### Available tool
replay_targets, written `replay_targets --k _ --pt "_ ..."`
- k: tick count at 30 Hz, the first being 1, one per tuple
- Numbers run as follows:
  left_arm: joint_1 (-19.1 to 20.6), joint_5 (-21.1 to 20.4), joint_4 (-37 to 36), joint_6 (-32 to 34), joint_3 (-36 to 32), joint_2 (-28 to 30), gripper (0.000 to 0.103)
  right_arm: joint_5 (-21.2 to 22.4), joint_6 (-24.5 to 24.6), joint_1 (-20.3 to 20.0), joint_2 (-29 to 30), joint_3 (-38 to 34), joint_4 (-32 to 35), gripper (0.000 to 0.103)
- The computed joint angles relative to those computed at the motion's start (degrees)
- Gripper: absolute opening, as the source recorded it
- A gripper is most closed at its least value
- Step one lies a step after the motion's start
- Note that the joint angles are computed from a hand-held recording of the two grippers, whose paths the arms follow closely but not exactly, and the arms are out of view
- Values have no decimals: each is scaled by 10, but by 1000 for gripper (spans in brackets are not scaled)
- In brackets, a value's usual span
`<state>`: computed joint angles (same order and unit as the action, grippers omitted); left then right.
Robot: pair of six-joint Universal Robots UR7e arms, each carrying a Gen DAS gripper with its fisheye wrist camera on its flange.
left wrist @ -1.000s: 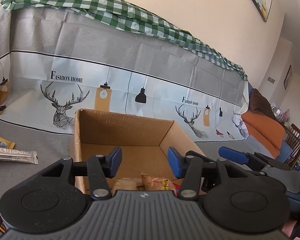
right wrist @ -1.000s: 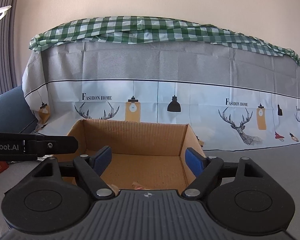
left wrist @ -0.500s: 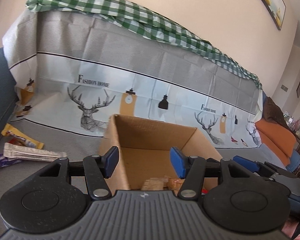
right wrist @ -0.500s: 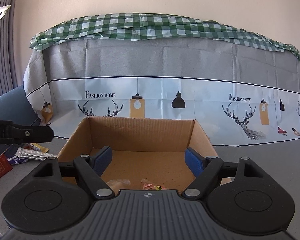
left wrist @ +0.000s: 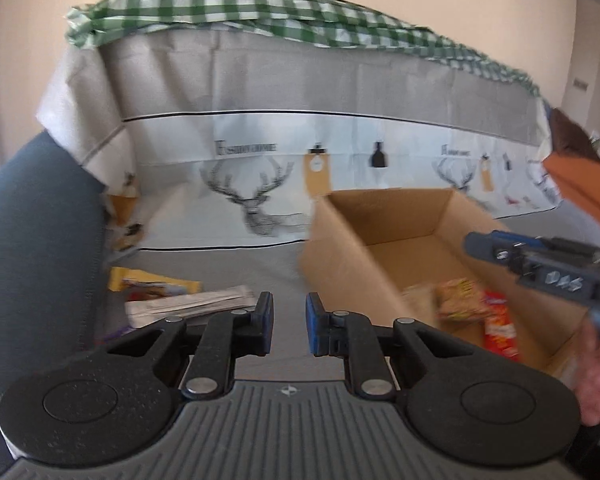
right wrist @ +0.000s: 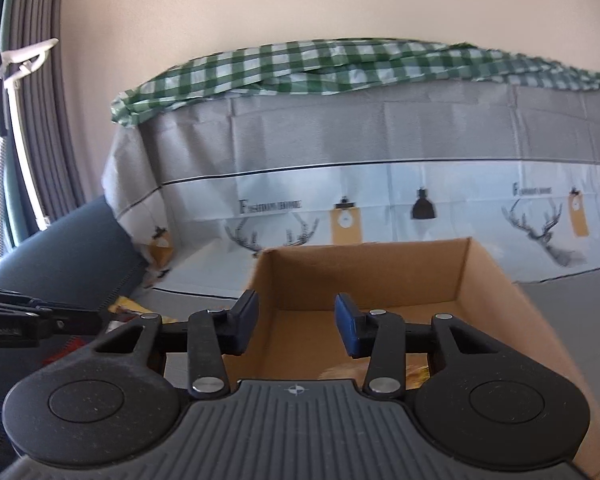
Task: Organize snacks
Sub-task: 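Move both tools back to the snack pile on the sofa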
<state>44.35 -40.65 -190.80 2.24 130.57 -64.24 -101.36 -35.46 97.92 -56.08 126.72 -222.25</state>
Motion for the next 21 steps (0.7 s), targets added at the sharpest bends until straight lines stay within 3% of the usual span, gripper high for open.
replay_targets --k 4,13,18,21 --pt "30 48 8 -60 21 -13 19 8 15 16 17 4 29 45" --pt "55 116 102 -158 1 -25 21 31 -88 55 66 3 52 45" --pt "62 139 115 -171 -14 -10 41 23 -111 69 89 -3 78 49" --pt "67 149 134 -185 -21 -6 45 20 -116 76 99 -10 107 57"
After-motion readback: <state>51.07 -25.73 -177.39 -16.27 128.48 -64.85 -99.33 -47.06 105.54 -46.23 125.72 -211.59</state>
